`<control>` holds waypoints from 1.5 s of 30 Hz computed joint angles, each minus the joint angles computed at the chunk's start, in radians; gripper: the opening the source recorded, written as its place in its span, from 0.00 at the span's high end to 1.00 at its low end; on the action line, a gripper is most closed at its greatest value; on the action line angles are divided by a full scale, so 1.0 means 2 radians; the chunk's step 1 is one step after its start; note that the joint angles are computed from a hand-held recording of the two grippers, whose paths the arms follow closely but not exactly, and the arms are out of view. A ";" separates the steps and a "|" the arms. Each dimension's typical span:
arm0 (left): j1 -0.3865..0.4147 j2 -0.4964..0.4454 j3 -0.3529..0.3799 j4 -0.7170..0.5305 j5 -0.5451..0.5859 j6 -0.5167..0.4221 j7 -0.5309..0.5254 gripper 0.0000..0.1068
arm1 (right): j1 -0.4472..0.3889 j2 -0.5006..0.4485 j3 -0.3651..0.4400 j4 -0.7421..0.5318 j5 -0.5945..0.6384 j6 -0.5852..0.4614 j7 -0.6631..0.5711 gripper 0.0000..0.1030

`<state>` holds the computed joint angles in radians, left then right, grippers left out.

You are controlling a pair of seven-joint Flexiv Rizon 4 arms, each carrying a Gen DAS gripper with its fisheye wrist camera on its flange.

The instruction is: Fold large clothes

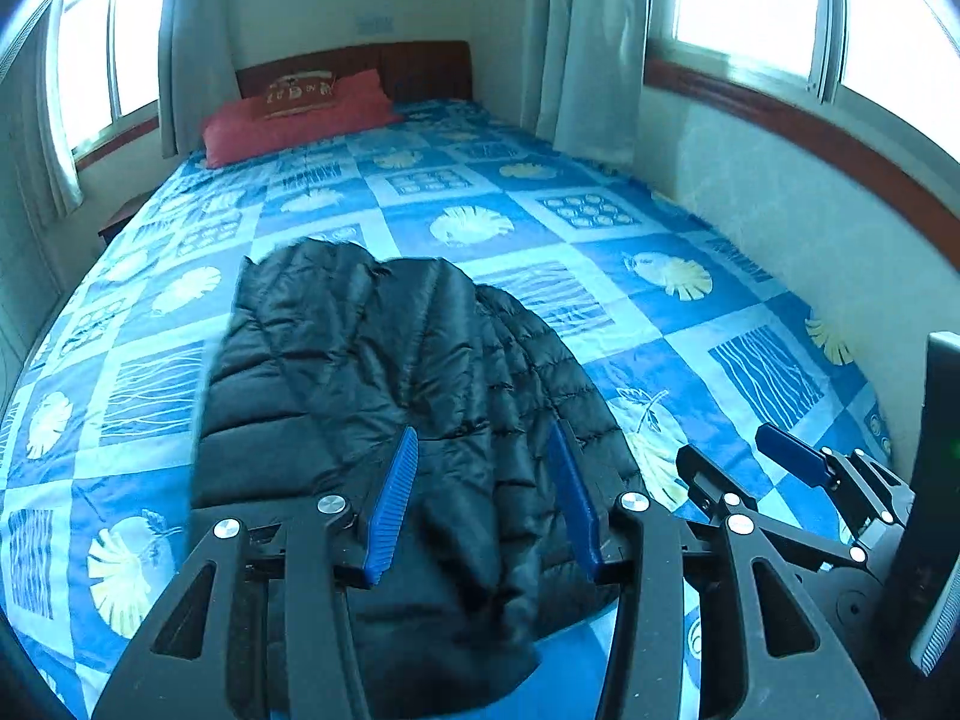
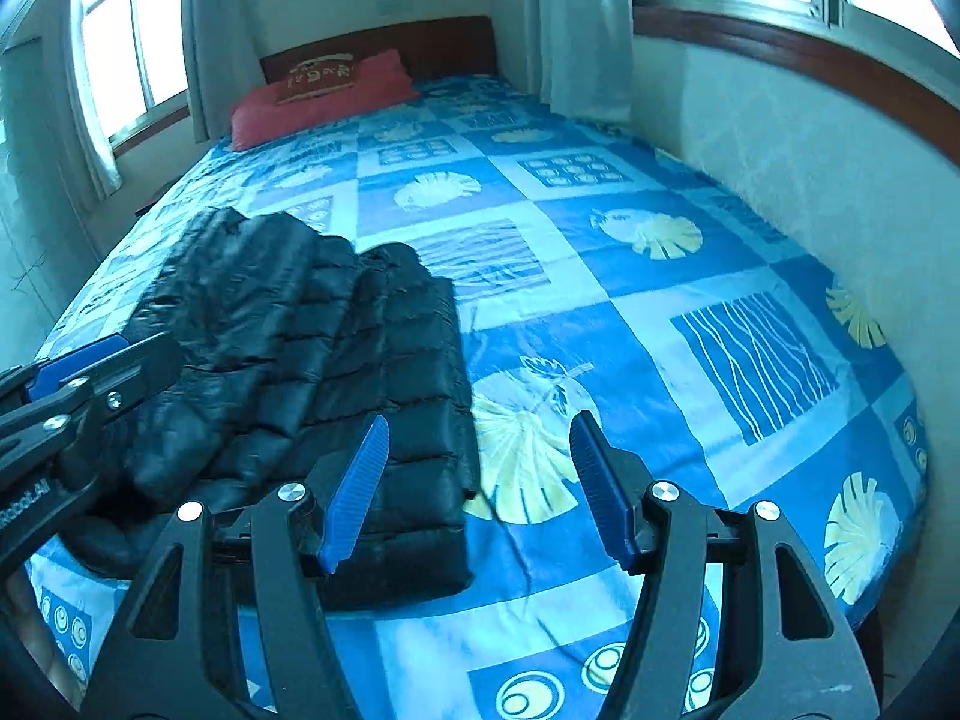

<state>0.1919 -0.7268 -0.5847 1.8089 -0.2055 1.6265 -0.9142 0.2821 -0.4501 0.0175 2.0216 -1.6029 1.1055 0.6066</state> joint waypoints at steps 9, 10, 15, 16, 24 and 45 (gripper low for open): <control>0.061 -0.003 -0.009 0.005 0.004 0.019 -0.020 0.57 | 0.040 -0.023 0.000 -0.050 0.034 -0.020 -0.064 0.39; 0.061 -0.006 0.000 -0.001 0.003 0.019 -0.024 0.57 | 0.044 -0.027 -0.002 -0.055 0.038 -0.019 -0.071 0.38; 0.065 -0.033 0.030 -0.033 -0.011 0.014 -0.045 0.48 | 0.049 -0.066 -0.017 -0.105 0.059 0.035 -0.095 0.28; 0.066 -0.039 0.034 -0.041 -0.017 0.005 -0.050 0.47 | 0.052 -0.072 -0.020 -0.112 0.068 0.042 -0.101 0.25; 0.048 -0.073 0.063 -0.072 -0.048 -0.045 -0.035 0.47 | 0.044 -0.149 -0.006 -0.175 0.234 0.093 -0.219 0.20; 0.052 -0.111 -0.004 -0.110 -0.050 -0.076 0.053 0.47 | 0.095 -0.127 -0.144 -0.098 0.207 0.154 -0.185 0.86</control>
